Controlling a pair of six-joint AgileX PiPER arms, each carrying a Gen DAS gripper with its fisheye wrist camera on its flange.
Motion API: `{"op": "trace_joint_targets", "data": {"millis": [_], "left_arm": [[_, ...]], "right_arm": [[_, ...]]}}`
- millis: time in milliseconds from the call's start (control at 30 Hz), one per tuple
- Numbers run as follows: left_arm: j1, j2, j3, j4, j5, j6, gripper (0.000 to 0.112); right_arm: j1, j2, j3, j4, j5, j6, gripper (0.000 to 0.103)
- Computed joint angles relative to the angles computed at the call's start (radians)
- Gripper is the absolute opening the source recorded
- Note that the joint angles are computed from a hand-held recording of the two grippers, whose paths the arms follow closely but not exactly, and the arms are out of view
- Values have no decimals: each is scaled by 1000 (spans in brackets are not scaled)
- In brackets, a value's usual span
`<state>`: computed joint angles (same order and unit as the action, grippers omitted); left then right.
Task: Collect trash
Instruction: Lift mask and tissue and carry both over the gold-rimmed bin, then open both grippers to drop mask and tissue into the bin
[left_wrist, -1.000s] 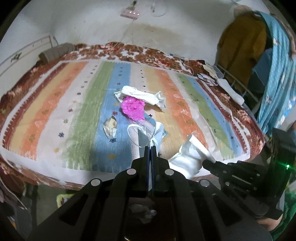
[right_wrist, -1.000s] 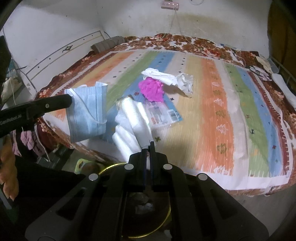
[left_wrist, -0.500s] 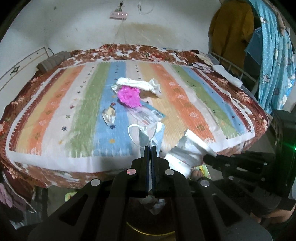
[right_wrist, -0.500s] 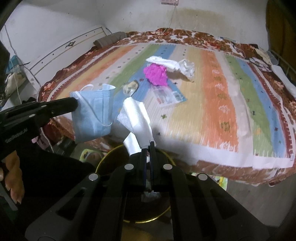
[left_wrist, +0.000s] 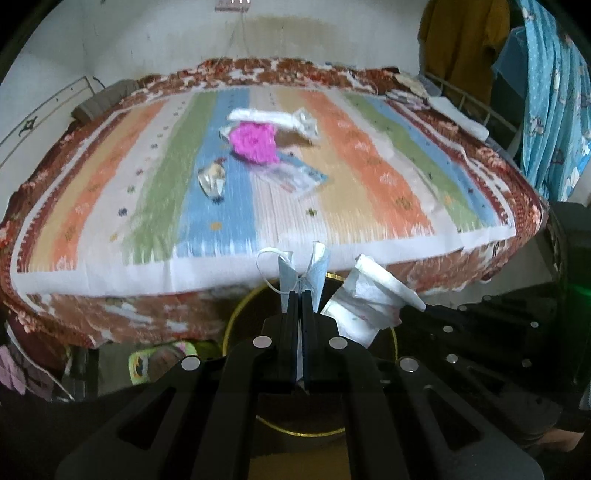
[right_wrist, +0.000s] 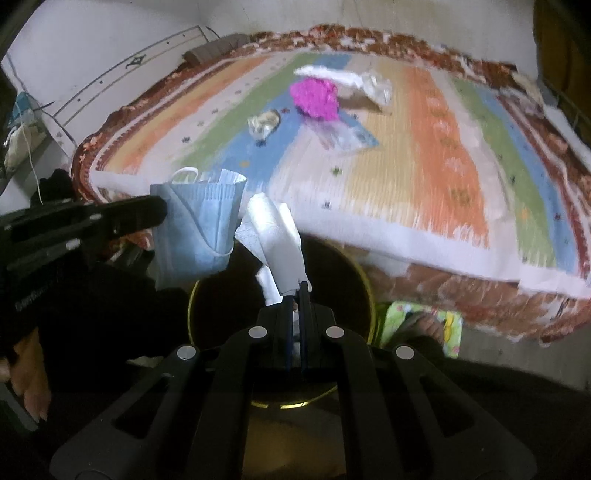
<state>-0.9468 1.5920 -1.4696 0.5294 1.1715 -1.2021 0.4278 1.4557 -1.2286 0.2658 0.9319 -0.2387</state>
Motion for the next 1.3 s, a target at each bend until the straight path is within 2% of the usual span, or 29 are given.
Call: {"op": "trace_joint_targets", "data": {"millis": [200, 767, 833, 933, 1167, 1300], "left_arm": [[65, 12, 51, -145, -56, 7, 1], [249, 64, 133, -430, -181, 74, 1], [258, 61, 143, -440, -189, 68, 10], [262, 57, 145, -439, -192, 63, 17], [263, 43, 147, -426, -196, 57, 19], [261, 18, 154, -405, -201, 36, 29]], "right_arm": [[21, 54, -5, -66, 30, 66, 2], [-5, 229, -69, -44, 115, 136, 4], [-9, 238, -73, -38, 117, 138, 13], [-14, 248, -80, -30, 124, 137, 20], [-11, 236, -75, -34, 111, 139, 25], [-3, 215, -69, -52, 91, 143, 28]]}}
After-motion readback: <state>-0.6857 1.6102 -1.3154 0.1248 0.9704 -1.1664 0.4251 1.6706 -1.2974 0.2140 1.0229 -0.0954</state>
